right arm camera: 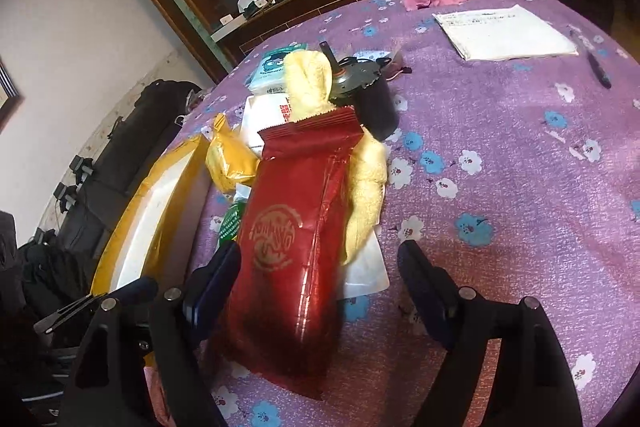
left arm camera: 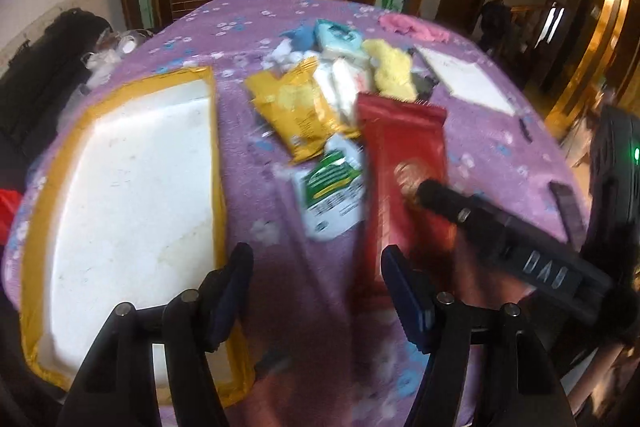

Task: Organize soft objects
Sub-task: 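Grasp the red snack packet with the left tool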

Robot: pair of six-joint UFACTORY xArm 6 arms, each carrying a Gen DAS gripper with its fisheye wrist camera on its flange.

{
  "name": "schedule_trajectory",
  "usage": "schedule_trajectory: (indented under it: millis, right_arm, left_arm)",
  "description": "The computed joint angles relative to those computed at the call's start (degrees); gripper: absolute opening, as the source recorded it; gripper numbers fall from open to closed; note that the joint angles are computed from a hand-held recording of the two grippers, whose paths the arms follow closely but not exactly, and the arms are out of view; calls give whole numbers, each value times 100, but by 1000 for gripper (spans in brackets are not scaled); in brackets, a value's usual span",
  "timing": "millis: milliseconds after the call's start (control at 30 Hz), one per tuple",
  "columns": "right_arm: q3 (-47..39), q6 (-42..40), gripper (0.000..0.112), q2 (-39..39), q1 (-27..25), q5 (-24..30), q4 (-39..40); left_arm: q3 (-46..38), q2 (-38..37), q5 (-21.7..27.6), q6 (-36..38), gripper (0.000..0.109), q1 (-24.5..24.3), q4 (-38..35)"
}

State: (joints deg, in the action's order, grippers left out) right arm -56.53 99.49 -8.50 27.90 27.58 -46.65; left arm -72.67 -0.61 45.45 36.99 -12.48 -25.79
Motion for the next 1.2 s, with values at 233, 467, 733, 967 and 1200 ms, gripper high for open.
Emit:
schedule_trajectory:
  millis: [233, 467, 733, 967, 1200]
  right_arm:
    - [22, -61, 81, 24, -86, -180, 81]
    - [337, 120, 81, -360, -223, -207, 179]
    - [593, 423, 81, -561, -404, -44, 39]
    - [399, 239, 81, -434, -313, 123, -70]
    - [-272, -897, 81, 15, -195, 655, 440]
  left_arm:
    - [-143, 61, 105, -266, 70, 398, -326]
    - [-591, 307, 1144, 348, 70, 230, -1058]
    - [-950, 902, 964, -53, 70, -416, -672]
    - [-363, 421, 795, 168, 35, -161, -1297]
    - [-280, 22, 1563, 483, 31, 874, -2172]
